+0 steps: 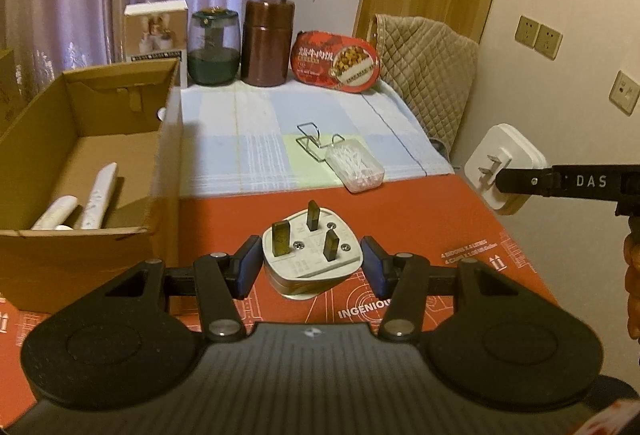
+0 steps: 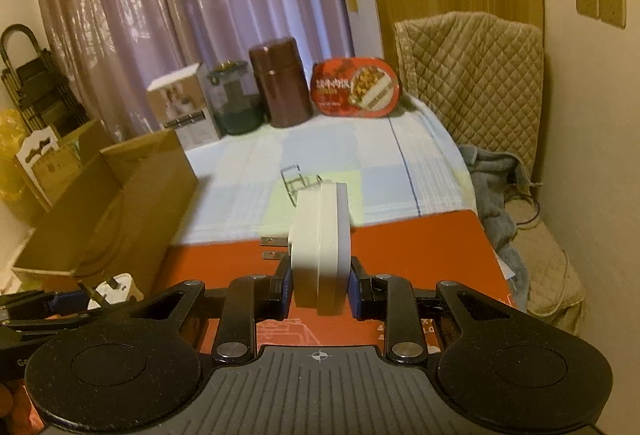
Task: Organize rigid objects
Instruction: 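Carry the plug and adapter toward the cardboard box with both grippers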
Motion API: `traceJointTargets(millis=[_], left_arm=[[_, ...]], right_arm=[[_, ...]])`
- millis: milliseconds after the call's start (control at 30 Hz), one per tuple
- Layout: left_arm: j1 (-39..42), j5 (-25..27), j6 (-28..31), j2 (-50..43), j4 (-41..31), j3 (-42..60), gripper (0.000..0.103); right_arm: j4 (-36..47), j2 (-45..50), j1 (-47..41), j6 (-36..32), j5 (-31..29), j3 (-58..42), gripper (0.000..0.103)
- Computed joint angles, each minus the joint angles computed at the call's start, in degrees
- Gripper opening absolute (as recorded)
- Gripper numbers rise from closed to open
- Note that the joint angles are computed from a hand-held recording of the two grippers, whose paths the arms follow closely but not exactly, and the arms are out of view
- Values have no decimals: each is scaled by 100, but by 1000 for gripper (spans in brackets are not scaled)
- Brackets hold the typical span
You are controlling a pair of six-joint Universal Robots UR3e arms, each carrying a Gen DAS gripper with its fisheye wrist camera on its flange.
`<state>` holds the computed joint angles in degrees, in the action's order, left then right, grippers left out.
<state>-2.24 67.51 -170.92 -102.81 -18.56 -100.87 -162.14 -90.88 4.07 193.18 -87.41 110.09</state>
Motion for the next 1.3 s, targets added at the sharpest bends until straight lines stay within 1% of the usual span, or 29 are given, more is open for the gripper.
traceJointTargets(millis=[233,633,1067,1300], left_arm=[[341,-282,208,781,-378,-389,48],[1018,-743,642,1762,-1037,-854,48],[1924,-1195,1234,2601,-1735,-1233,48],[2435,-1378,1582,2895,-2148,-1261,48]], right_arm=[[497,-312,490,198,-394,-302,24],[729,-435,1248,521,-862,-500,24],[779,211,2050,738,-1171,-1120,24],[744,678,2369,739,-1187,-1539,24]])
